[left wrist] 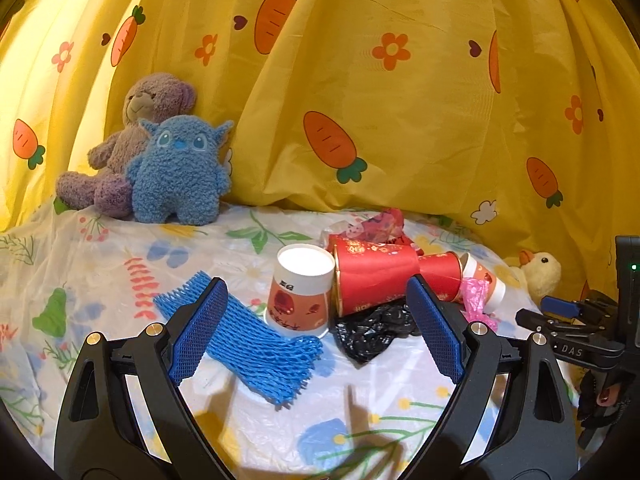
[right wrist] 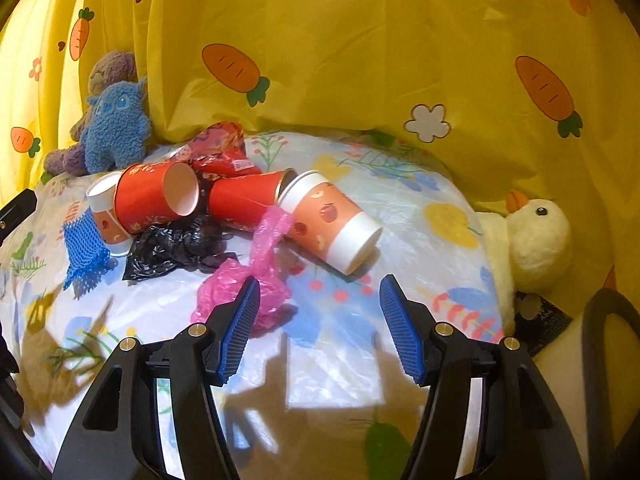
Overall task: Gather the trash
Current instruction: 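Grasp a pink plastic bag with the right tool while the left tool grasps the white red-print cup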
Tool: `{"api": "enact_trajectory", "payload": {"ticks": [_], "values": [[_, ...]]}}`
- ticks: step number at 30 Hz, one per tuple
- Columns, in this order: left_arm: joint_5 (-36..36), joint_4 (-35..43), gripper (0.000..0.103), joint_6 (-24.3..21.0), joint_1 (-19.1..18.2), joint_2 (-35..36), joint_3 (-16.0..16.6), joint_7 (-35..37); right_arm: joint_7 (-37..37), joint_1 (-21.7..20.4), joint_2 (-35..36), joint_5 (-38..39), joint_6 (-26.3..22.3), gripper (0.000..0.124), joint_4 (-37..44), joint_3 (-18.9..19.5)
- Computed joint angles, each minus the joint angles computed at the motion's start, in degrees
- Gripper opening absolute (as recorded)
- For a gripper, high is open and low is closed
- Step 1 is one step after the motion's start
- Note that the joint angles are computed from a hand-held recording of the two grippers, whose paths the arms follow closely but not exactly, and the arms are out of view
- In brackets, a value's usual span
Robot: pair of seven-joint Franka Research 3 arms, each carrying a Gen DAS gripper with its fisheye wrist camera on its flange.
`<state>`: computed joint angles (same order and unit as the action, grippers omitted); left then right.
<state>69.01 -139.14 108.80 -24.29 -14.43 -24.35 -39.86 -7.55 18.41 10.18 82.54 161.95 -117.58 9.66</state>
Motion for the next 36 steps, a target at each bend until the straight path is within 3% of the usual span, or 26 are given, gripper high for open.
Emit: {"api": "enact_trajectory", "payload": {"ticks": [13, 17, 23, 36], "values": [[-0.58, -3.2, 0.089, 4.2, 2.68, -2.91, 1.86, 2.38, 12.48, 1.93, 4.78, -12.43, 1.67, 0.062, 2.79, 3.02], [-0.09, -4.04, 0.089, 7.22, 3.73, -3.54, 2.4, 2.16, 14.28, 1.82, 5.45, -15.5, 1.51, 0.053, 2.79, 3.68], [0.57, -5.01, 0.088, 9.54, 5.08, -4.36, 2.59, 3.25, 11.1, 1.18, 5.78, -14.29, 2.78, 0.043, 2.78, 5.38], [2.28, -7.11, 0.082, 23.05, 10.72, -4.35, 5.97, 5.79, 2.65, 1.5, 3.88, -5.22, 2.51, 0.039, 1.99, 4.81]]}}
